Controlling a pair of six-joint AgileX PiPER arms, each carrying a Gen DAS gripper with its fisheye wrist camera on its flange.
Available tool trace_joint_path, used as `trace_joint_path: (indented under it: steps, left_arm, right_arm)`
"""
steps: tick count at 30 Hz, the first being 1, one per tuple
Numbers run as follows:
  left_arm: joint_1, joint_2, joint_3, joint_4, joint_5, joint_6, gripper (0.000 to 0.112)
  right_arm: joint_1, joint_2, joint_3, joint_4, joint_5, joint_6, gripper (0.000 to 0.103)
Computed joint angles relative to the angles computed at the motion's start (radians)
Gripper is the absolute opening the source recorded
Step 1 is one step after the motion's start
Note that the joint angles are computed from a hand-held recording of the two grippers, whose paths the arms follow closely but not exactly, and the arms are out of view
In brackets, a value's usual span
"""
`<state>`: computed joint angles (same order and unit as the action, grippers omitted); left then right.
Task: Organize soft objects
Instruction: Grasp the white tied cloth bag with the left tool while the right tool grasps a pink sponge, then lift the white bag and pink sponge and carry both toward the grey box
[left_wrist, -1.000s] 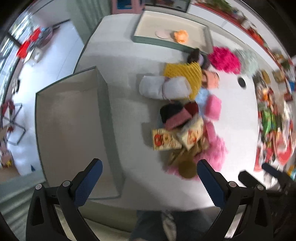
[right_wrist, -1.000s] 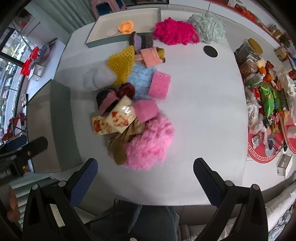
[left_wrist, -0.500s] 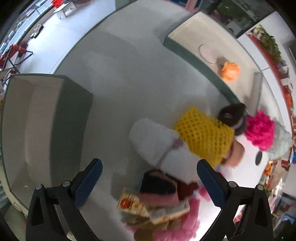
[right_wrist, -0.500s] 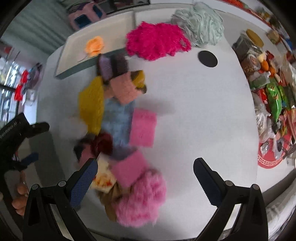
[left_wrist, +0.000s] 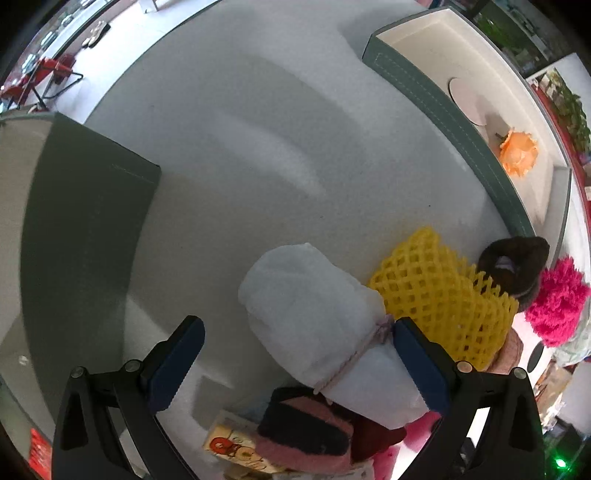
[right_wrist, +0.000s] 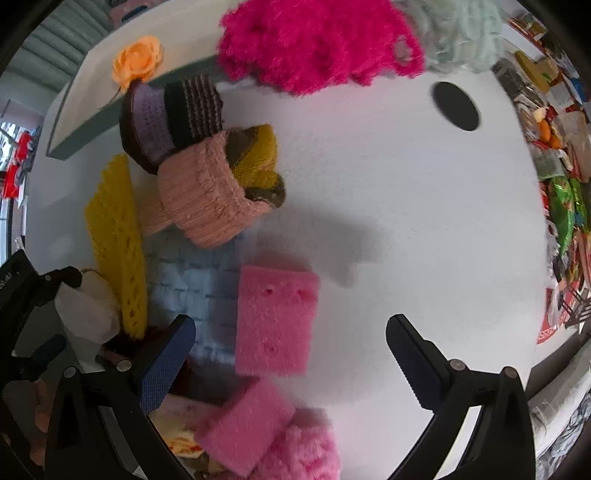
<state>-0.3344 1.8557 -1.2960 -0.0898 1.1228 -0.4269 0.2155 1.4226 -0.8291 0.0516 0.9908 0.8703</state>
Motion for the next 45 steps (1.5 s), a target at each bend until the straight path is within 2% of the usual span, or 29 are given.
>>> trace_joint_path:
  steps: [6, 9, 14, 15, 16, 17, 18, 20, 22, 25, 32, 33, 35, 40, 42, 45]
  left_arm:
    - [0.017, 0.007, 0.032, -0.041, -0.037, 0.018, 0.103]
    - [0.03, 0.035, 0.033, -0.077, -0.034, 0.046, 0.103]
    - [0.058, 0.104, -0.026, -0.074, -0.006, 0.099, 0.103]
    - [0.061, 0.111, -0.032, -0.074, 0.003, 0.106, 0.103]
    - [0.062, 0.121, -0.045, -0.076, 0.011, 0.109, 0.103]
    - [0.063, 0.122, -0.051, -0.073, 0.011, 0.111, 0.103]
    - [0.064, 0.118, -0.049, -0.066, 0.007, 0.114, 0.103]
    - [0.064, 0.1, -0.043, -0.062, 0.001, 0.129, 0.094]
    - [0.089, 0.074, -0.029, -0.106, -0.012, 0.185, 0.07]
    - [0.08, 0.051, -0.037, -0.066, -0.002, 0.22, 0.062]
    - [0.108, -0.041, 0.003, -0.049, -0.011, 0.309, 0.061]
    - [0.09, -0.052, -0.006, -0.053, -0.002, 0.298, 0.061]
    - [0.099, -0.09, 0.0, -0.053, 0.012, 0.327, 0.061]
    - [0.043, -0.248, 0.071, -0.026, 0.029, 0.315, 0.061]
    - [0.011, -0.295, 0.089, -0.01, 0.025, 0.304, 0.061]
    - [-0.009, -0.35, 0.064, 0.008, 0.08, 0.306, 0.061]
  right_arm:
    - [0.018, 0.06, 0.023, 0.041, -0.076, -0.031, 0.101]
    - [0.032, 0.083, 0.033, 0.06, -0.102, -0.056, 0.09]
    - [0.06, 0.097, 0.003, 0.018, -0.093, -0.06, 0.08]
    - [0.068, 0.102, -0.009, 0.003, -0.082, -0.059, 0.077]
    - [0.076, 0.104, -0.017, -0.009, -0.075, -0.053, 0.069]
    - [0.083, 0.103, -0.024, -0.024, -0.065, -0.048, 0.054]
    - [0.063, 0.093, -0.029, -0.004, -0.058, -0.082, 0.054]
    - [0.039, 0.086, -0.032, 0.04, -0.061, -0.13, 0.054]
    - [0.01, 0.044, 0.004, 0.064, -0.07, -0.167, 0.053]
    - [-0.002, 0.002, 0.013, 0.075, -0.06, -0.181, 0.053]
    - [-0.033, -0.113, 0.031, 0.1, -0.007, -0.206, 0.054]
    - [-0.08, -0.104, 0.014, 0.102, -0.001, -0.251, 0.054]
    - [-0.085, -0.136, 0.009, 0.11, 0.022, -0.259, 0.054]
    - [-0.052, -0.237, 0.027, 0.102, 0.079, -0.218, 0.054]
    - [-0.063, -0.288, 0.02, 0.103, 0.132, -0.219, 0.054]
    - [-0.042, -0.345, 0.008, 0.088, 0.185, -0.185, 0.054]
